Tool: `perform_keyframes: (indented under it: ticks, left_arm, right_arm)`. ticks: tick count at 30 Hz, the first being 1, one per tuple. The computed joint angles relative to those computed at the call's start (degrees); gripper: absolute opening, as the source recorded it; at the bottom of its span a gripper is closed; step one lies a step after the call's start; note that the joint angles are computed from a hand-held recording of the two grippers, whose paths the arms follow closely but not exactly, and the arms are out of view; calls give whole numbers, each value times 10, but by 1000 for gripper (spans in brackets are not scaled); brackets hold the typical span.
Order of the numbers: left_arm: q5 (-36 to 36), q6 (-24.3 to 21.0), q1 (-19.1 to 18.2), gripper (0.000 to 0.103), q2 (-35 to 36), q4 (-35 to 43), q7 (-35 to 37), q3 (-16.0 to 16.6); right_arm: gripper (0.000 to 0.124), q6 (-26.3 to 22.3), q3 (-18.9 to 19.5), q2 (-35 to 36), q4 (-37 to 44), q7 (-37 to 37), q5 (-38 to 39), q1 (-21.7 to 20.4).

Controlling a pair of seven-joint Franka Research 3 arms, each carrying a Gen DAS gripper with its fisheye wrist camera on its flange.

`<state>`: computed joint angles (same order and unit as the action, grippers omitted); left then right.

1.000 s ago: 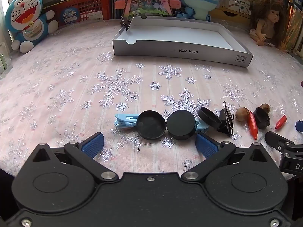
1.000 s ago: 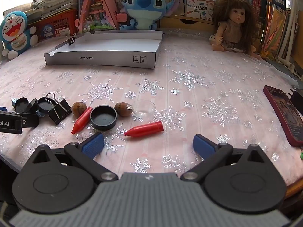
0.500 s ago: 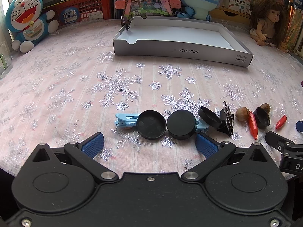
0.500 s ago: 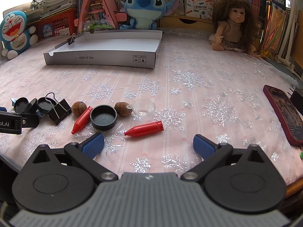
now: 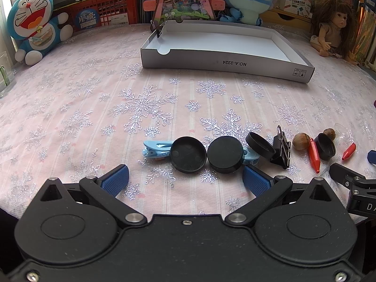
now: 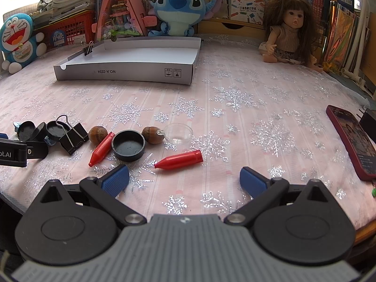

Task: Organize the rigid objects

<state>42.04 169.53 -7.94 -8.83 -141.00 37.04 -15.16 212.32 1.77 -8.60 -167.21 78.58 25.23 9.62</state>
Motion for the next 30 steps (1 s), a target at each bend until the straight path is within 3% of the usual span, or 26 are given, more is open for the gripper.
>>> perform_keyframes:
  ticks: [30]
  left_arm:
    - [-1, 0, -1, 103, 0, 0, 4, 1]
  right_arm:
    - [103, 1, -1, -2, -2, -1, 2, 2]
